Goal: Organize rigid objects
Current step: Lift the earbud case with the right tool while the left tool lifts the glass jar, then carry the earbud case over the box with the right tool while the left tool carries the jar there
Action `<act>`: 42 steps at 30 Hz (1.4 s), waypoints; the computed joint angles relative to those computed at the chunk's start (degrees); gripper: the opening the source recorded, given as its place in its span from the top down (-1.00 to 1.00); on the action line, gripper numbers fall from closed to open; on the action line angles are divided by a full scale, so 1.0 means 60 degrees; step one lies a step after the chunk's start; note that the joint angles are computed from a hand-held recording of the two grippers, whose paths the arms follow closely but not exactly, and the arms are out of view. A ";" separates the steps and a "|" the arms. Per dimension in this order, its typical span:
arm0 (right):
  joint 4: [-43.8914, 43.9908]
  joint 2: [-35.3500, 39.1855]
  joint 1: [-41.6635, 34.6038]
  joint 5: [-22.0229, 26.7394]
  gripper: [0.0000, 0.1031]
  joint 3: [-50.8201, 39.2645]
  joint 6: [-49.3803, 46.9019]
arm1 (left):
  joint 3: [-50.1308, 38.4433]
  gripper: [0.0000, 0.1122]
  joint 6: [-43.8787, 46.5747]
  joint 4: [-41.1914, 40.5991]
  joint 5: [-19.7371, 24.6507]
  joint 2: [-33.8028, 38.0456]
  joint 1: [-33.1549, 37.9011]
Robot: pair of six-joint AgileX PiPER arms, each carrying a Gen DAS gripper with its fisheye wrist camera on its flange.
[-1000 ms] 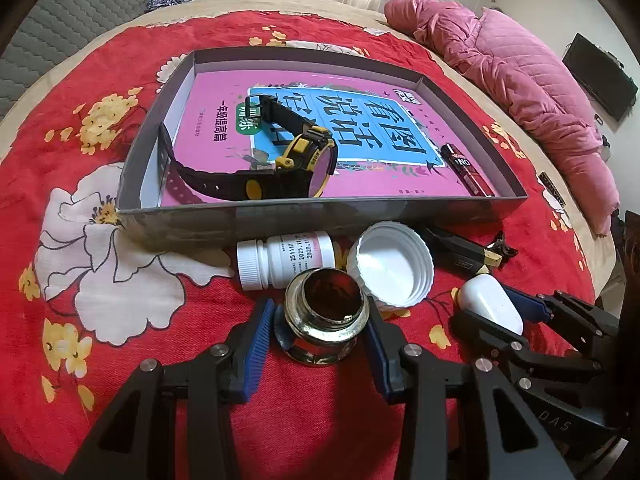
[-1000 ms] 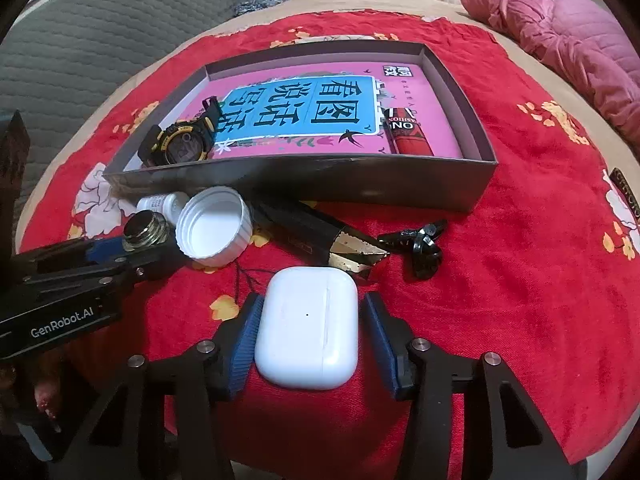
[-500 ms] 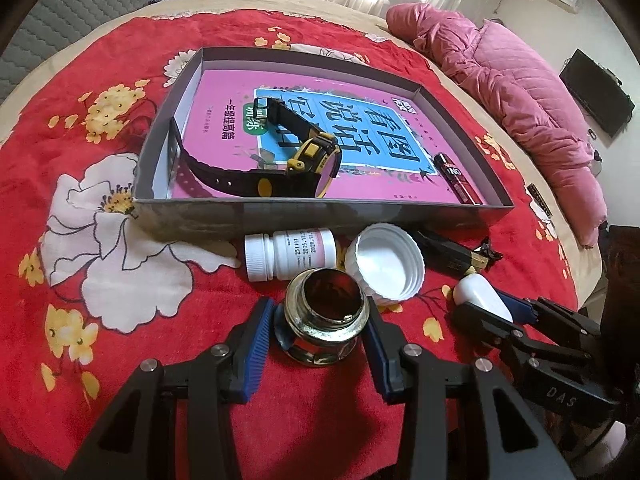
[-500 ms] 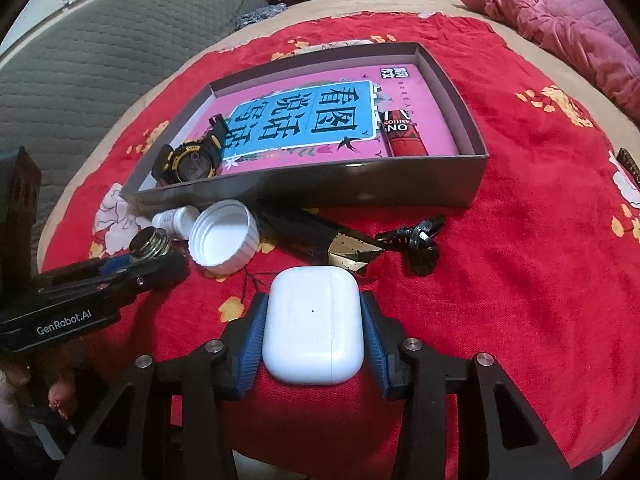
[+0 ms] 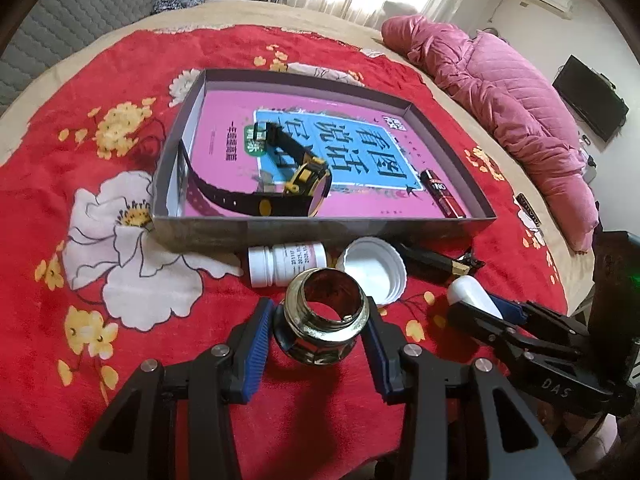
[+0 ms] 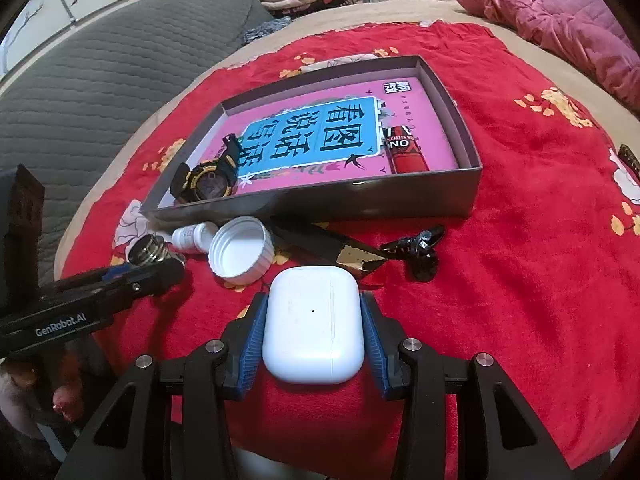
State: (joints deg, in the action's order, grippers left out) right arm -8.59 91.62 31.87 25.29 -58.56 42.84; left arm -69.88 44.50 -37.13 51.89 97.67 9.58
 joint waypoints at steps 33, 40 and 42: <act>-0.1374 -0.0281 0.0273 -0.0530 0.11 0.0122 0.0955 | -0.0097 0.23 0.0760 -0.1278 -0.0435 -0.0310 0.0608; -0.1066 -0.0225 0.0100 -0.0724 0.11 0.0115 0.0954 | -0.0241 0.23 0.0925 -0.1592 -0.0420 -0.0156 0.0763; -0.1118 -0.0258 0.0054 -0.0760 0.11 0.0119 0.1041 | -0.0279 0.23 0.1031 -0.1730 -0.0484 -0.0134 0.0810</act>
State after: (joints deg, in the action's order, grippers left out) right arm -15.30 90.08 32.19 20.73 -57.85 49.09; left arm -71.56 50.68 -47.50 48.98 96.87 14.44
